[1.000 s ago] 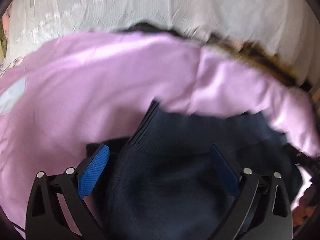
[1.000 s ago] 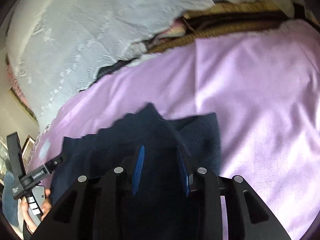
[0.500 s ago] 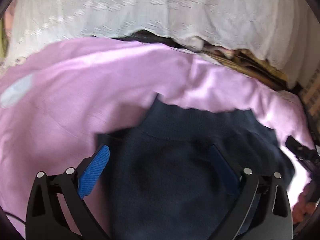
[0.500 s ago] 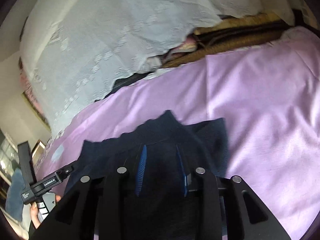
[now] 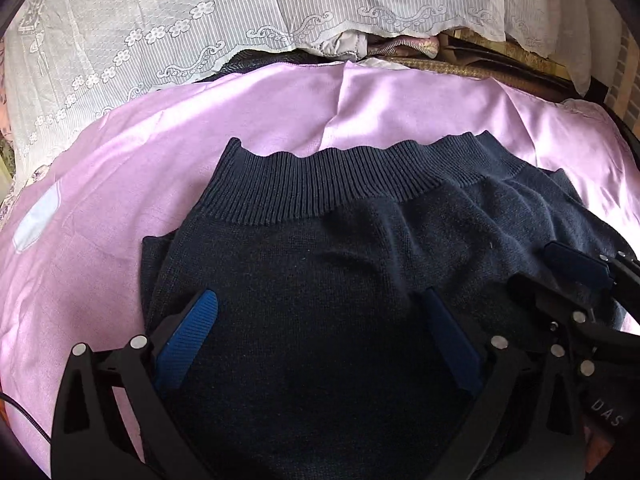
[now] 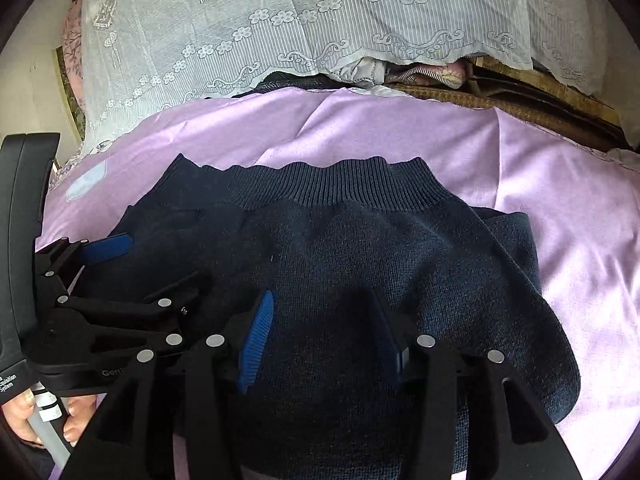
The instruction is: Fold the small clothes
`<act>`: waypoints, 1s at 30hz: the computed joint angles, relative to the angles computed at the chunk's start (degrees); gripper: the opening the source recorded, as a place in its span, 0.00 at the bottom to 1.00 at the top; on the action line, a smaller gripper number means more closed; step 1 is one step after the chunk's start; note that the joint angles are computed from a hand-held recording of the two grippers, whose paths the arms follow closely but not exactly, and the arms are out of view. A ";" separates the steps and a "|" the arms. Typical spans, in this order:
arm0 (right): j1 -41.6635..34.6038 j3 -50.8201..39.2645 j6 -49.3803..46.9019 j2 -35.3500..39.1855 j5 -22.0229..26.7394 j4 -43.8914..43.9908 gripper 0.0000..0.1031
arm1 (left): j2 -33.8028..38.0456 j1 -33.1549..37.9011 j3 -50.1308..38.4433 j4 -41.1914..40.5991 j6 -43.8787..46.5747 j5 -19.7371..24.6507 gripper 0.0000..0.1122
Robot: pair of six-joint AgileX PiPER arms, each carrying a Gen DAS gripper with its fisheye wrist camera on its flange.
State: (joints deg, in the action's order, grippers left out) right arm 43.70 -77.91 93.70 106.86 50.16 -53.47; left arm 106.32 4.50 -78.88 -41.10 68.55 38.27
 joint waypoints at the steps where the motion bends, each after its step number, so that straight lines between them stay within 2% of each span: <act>1: 0.03 0.34 0.10 -0.10 -0.33 -0.06 0.49 | -0.18 0.08 0.39 -0.44 0.49 -0.24 0.88; 6: 1.80 1.18 3.21 -0.49 1.39 -2.63 0.50 | -1.47 1.67 2.24 -4.12 4.27 0.03 0.88; 10: 4.39 2.42 7.13 -1.64 3.60 -5.01 0.51 | -3.52 5.62 4.41 -7.96 8.56 3.62 0.88; 13: 6.86 2.97 9.05 -2.06 5.36 -5.43 0.51 | -5.35 7.32 6.61 -9.13 10.71 4.07 0.88; 17: 8.47 1.69 7.73 -1.24 8.24 -2.80 0.63 | -7.62 8.45 10.04 -9.48 13.54 2.74 0.88; 22: 8.42 1.71 7.02 -1.03 8.30 0.28 0.67 | -9.22 7.82 13.00 -8.65 15.40 -1.02 0.88; 25: 8.82 1.51 7.06 -0.79 9.04 0.34 0.68 | -9.21 8.16 13.07 -8.66 15.52 -0.91 0.88; 30: 9.64 5.41 12.01 -3.25 6.83 -1.65 0.69 | -9.43 9.45 13.16 -8.61 15.28 0.13 0.88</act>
State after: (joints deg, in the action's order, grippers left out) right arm 53.34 -72.50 105.72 103.62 56.99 -55.12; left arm 96.89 13.95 -65.72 -49.72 83.83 38.40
